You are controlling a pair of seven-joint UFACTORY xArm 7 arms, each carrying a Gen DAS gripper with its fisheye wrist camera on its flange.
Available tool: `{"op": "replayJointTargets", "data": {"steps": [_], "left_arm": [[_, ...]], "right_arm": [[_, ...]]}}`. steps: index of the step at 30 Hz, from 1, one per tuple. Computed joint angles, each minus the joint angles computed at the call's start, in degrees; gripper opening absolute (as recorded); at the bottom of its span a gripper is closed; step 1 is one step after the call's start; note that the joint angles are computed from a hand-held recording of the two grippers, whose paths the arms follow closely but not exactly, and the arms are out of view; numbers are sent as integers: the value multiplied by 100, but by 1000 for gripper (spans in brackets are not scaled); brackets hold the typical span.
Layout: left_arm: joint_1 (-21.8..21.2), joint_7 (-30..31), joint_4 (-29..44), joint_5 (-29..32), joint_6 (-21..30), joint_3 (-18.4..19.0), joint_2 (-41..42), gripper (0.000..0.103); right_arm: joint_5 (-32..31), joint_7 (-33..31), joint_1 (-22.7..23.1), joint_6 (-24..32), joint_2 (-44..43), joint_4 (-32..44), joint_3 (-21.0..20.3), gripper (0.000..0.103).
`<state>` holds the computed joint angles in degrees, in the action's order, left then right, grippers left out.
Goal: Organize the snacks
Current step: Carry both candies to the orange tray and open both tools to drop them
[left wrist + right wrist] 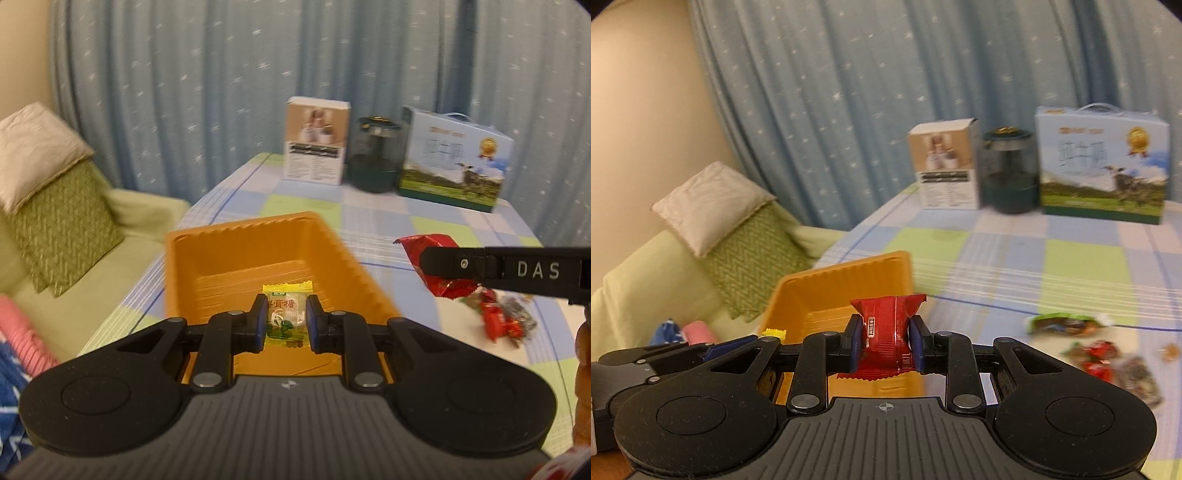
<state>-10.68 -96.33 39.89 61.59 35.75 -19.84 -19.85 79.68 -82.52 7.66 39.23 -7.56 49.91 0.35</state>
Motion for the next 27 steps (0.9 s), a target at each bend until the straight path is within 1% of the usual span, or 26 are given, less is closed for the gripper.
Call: {"op": "replayJointTargets", "data": {"steps": [3,7,9,13,21,22,23,24,27], "left_arm": [[15,70,-135,-121,17,67,-47,19],[86,124,-275,-304,-177,187,-11,19],[151,117,-307,-333,-283,218,-5,19],[247,79,-291,-321,-288,187,50,19],[251,66,-172,-344,-372,239,212,20],[265,26,-168,-308,-395,242,217,23],[265,21,-160,-297,-371,236,223,31],[258,28,-151,-293,-320,226,229,33],[228,43,-148,-301,-228,226,214,33]], "right_arm": [[-18,-141,80,-41,146,24,94,27],[65,-422,174,-276,419,90,237,27],[-9,-381,177,-301,551,139,277,27],[-28,-366,154,-255,604,158,323,27],[-54,-248,128,-237,662,216,351,27],[-61,-238,122,-226,666,221,350,27],[-66,-223,123,-232,663,225,356,27],[-66,-221,120,-233,665,227,357,27],[-54,-212,112,-229,677,238,357,27]]}}
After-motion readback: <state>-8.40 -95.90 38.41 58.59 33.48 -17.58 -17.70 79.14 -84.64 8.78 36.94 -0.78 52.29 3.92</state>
